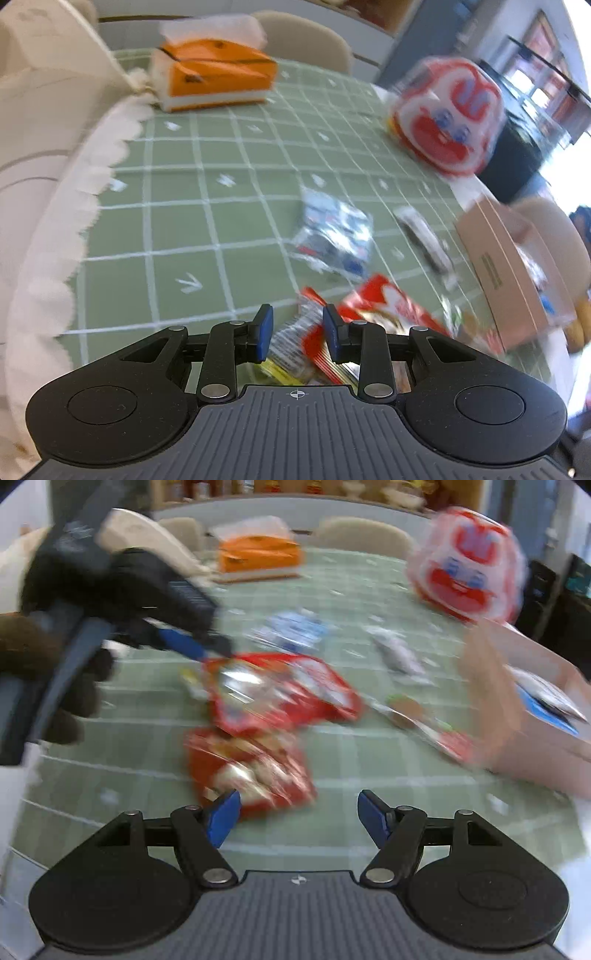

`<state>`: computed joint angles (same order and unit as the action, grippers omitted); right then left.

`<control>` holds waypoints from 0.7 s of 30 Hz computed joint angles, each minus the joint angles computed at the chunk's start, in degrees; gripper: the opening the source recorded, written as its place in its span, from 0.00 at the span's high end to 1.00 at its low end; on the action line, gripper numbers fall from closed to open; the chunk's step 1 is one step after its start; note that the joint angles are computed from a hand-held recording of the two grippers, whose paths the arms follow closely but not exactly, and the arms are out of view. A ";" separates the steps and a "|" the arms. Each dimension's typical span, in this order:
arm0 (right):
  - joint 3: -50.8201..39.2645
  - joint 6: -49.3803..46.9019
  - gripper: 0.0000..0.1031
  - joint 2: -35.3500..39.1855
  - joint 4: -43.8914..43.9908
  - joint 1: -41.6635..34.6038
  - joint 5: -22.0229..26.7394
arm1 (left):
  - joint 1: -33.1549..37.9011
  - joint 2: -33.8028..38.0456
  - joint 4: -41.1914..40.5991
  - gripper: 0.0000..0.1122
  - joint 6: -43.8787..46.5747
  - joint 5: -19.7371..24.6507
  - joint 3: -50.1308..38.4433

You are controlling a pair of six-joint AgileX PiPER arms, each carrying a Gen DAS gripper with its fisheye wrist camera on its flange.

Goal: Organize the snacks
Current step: 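Move both open grippers back over the red snack packets on the table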

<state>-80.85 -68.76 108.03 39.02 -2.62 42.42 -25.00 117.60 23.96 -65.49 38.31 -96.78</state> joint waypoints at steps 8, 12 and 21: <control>2.65 -6.53 0.18 2.38 10.12 -8.23 -2.98 | -5.45 1.78 2.40 0.66 15.58 1.31 -2.71; 5.18 -9.08 0.16 1.31 13.52 -8.40 -4.94 | -7.00 -1.19 2.04 0.66 17.89 1.12 1.38; -6.04 2.23 0.16 4.38 9.64 -6.29 10.91 | -8.62 -6.62 2.34 0.67 9.82 3.85 9.52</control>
<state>-86.88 -66.53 112.41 48.66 -8.92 53.33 -33.61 110.98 26.30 -55.66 42.16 -87.26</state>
